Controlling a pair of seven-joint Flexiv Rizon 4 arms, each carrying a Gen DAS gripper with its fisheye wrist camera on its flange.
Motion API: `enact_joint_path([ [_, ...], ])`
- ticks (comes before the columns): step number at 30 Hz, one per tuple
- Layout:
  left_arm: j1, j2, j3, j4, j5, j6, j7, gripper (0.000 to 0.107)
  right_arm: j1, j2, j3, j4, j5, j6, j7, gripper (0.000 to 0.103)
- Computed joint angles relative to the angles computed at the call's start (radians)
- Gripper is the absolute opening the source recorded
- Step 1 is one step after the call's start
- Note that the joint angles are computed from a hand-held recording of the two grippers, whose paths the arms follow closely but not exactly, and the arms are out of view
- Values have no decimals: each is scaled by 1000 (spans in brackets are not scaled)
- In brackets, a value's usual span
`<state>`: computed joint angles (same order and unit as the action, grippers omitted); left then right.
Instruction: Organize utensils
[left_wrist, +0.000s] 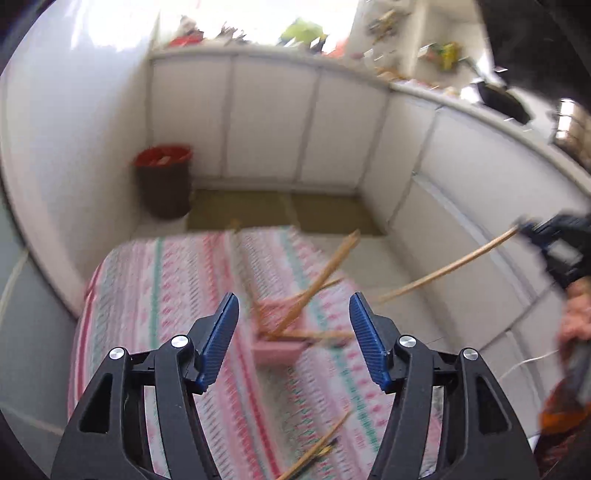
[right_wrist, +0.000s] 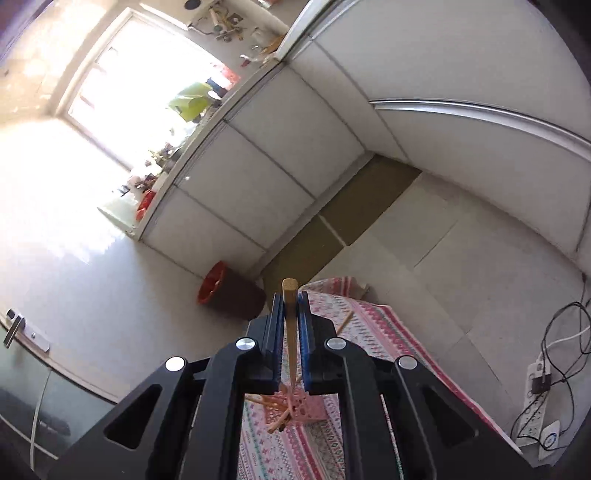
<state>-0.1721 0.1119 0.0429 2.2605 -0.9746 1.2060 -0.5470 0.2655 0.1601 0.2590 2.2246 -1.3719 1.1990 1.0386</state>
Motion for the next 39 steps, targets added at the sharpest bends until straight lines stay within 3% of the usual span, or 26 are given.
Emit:
enact_joint_path([
  [2,38,-50,8,14,84,30,-80,60,27,-54,11,-72,-24,-23,-59,8],
  [4,64,-93,9,18,99,50,-124,60,85,-126,26,-157,19,-91,-180,8],
  [10,96,-164,-30,27,-20,118,-39,60,290,-341,11,-384,121,-339,-476,8],
  [12,118,-163,-23,23,-16,84,-35,60,342,-393,-9,-436,145,-392,-532,8],
  [18,157,-152,-11,4,-81,4,-8,60,426,-470,-81,-503,204,-414,-577,8],
  [23,170,-143,-1,0,-67,-23,-23,61,461,-508,-108,-541,249,-395,-638,12],
  [25,172,-137,0,1,-72,-23,-19,61,475,-503,-119,-532,238,-386,-612,28],
  [26,172,-134,1,1,-75,-23,-14,61,477,-492,-124,-519,222,-373,-579,47],
  [27,170,-129,0,5,-84,-19,-4,61,476,-474,-130,-499,195,-362,-527,55],
  [29,159,-114,-2,15,-120,-9,36,61,466,-423,-125,-446,160,-364,-437,60],
  [33,92,-35,-16,53,-277,19,190,61,412,-254,-68,-253,94,-429,-172,84],
  [34,55,10,-22,67,-362,20,268,65,396,-202,-44,-190,100,-461,-102,84],
  [37,-54,151,-40,104,-612,-3,451,96,337,-74,20,-31,229,-480,-31,86],
  [39,-97,221,-58,126,-592,-57,462,96,302,0,53,64,349,-461,23,86],
])
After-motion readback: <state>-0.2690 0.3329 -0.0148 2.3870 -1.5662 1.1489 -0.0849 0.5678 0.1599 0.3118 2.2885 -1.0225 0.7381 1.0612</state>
